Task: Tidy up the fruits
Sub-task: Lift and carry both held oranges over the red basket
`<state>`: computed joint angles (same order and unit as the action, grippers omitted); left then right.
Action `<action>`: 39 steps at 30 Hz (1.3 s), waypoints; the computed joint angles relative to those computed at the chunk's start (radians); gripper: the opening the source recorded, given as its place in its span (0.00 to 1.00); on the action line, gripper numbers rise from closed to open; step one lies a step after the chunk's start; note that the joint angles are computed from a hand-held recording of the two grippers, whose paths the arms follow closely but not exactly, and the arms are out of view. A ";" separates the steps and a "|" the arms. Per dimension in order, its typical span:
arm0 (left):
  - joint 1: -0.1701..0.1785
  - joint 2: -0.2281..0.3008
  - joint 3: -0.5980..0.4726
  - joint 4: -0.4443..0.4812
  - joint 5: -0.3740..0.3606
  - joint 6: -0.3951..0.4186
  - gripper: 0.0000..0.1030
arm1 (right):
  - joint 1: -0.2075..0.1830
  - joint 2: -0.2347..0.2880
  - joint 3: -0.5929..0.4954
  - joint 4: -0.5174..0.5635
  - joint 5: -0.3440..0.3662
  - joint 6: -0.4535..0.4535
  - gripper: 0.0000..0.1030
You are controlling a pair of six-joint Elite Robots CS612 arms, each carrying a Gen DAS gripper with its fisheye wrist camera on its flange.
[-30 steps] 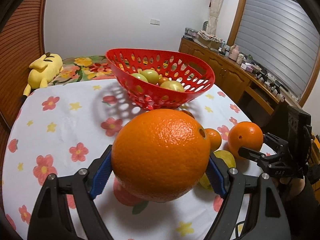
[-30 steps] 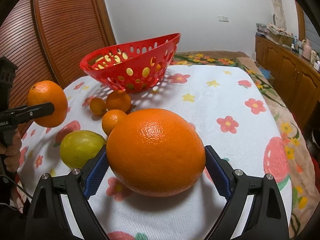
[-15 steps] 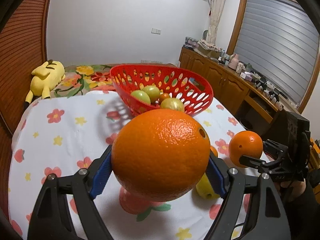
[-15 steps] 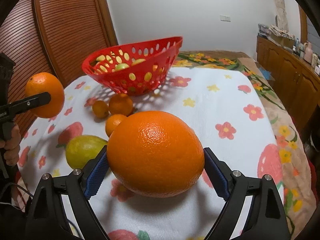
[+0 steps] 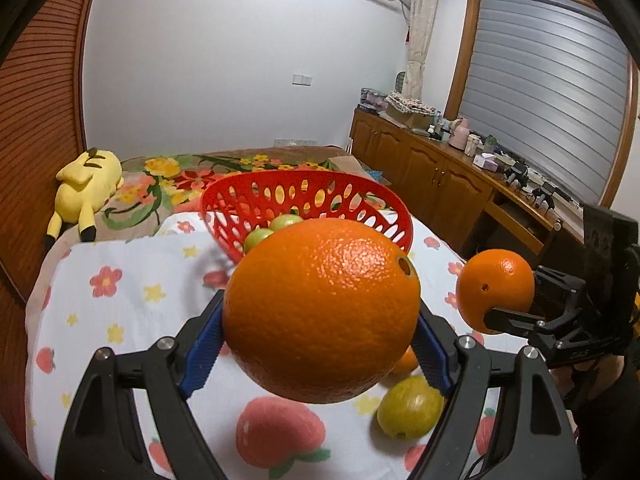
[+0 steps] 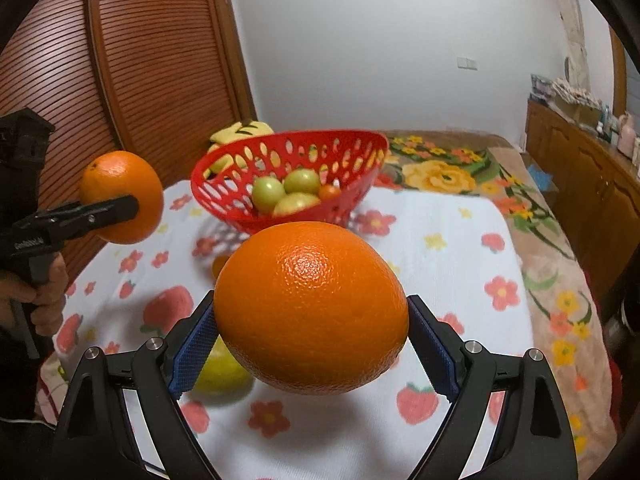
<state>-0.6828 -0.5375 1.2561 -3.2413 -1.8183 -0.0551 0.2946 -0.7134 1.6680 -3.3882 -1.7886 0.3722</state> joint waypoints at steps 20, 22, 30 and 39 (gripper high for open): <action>-0.015 0.094 -0.221 0.179 0.011 0.038 0.81 | -0.059 0.036 -0.149 0.080 0.098 -0.134 0.88; -0.016 0.095 -0.227 0.194 0.018 0.041 0.81 | -0.062 0.041 -0.159 0.089 0.108 -0.142 0.88; -0.021 0.121 -0.281 0.259 0.041 0.056 0.81 | -0.071 0.065 -0.205 0.130 0.136 -0.170 0.88; -0.023 0.148 -0.340 0.358 0.056 0.041 0.81 | -0.081 0.080 -0.240 0.168 0.162 -0.198 0.88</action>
<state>-0.7056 -0.3891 0.9162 -2.8835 -1.7621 -0.0142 0.2131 -0.6336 1.4275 -3.2203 -1.6266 0.1740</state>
